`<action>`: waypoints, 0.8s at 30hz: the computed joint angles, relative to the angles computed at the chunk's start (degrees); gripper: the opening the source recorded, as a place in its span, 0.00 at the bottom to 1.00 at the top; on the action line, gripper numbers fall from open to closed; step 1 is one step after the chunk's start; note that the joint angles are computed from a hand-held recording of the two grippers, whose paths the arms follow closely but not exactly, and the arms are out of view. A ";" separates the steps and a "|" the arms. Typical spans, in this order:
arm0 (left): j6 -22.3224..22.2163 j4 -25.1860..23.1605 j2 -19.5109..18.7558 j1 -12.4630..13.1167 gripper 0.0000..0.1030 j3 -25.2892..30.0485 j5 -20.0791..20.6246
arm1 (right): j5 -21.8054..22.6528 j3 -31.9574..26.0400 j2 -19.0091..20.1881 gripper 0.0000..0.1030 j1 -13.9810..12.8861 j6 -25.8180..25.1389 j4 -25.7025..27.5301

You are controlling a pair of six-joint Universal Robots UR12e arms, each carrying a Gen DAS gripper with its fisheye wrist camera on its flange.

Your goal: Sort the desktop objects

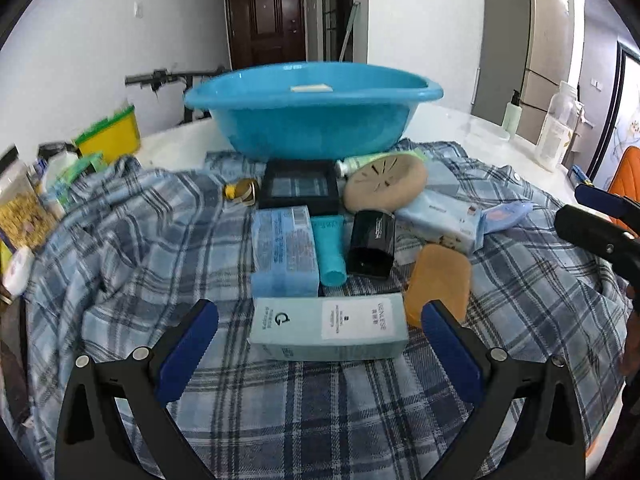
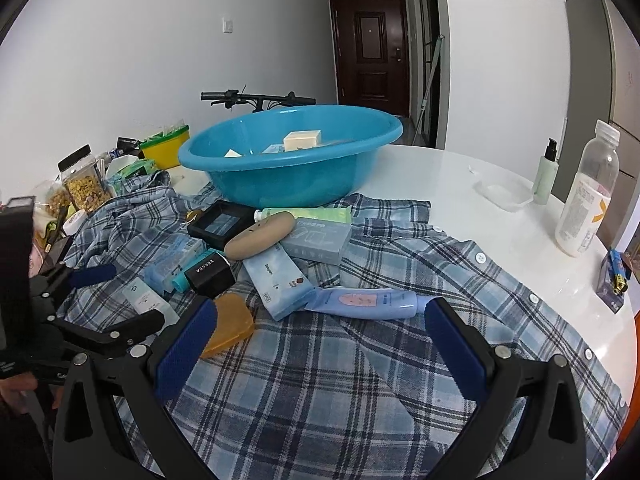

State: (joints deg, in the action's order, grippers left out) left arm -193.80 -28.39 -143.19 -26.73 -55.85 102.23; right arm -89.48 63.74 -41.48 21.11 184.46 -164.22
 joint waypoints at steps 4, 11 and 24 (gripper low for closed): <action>-0.87 -0.06 -0.13 0.66 0.99 -0.09 -3.19 | 0.32 0.39 -0.15 1.00 -0.10 -0.48 0.02; -1.78 -3.69 -0.99 1.33 0.80 1.86 -7.11 | 2.70 -0.06 0.24 1.00 -0.42 -0.19 0.25; -3.55 1.97 -0.08 1.99 0.79 -0.63 -10.78 | -0.43 -3.80 1.81 1.00 -1.34 -2.33 8.40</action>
State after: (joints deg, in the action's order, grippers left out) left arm -197.35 -26.42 -143.27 -24.74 -56.47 91.44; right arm -89.91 59.94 -39.67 19.77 182.12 -155.83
